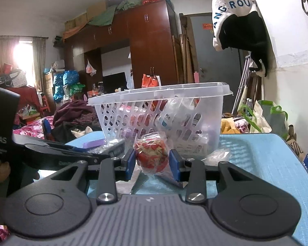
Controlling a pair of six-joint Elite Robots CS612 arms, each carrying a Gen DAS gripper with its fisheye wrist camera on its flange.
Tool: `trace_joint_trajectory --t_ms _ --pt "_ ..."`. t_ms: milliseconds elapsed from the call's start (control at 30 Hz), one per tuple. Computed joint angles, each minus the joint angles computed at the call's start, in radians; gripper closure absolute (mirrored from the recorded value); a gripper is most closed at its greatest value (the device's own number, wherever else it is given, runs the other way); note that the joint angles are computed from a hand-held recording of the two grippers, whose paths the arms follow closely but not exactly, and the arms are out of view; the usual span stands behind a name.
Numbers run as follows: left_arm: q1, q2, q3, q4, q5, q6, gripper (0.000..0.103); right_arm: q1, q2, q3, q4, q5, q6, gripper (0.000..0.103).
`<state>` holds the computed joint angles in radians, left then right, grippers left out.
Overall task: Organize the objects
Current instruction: 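Lift both items over the basket and release them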
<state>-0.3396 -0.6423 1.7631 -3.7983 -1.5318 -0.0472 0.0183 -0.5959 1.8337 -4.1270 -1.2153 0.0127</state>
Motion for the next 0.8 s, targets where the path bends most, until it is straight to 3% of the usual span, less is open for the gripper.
trace_joint_trajectory --t_ms 233,633,800 --pt "-0.001 0.027 0.010 -0.162 -0.023 0.034 0.069 -0.001 0.001 0.001 -0.006 0.000 0.000 0.063" --pt "0.003 0.038 0.012 -0.239 -0.026 0.037 0.069 0.002 0.004 -0.001 -0.020 -0.006 0.001 0.063" --pt "0.021 0.030 0.032 -0.320 -0.093 0.008 0.069 -0.004 0.000 0.007 -0.042 -0.006 0.016 0.063"
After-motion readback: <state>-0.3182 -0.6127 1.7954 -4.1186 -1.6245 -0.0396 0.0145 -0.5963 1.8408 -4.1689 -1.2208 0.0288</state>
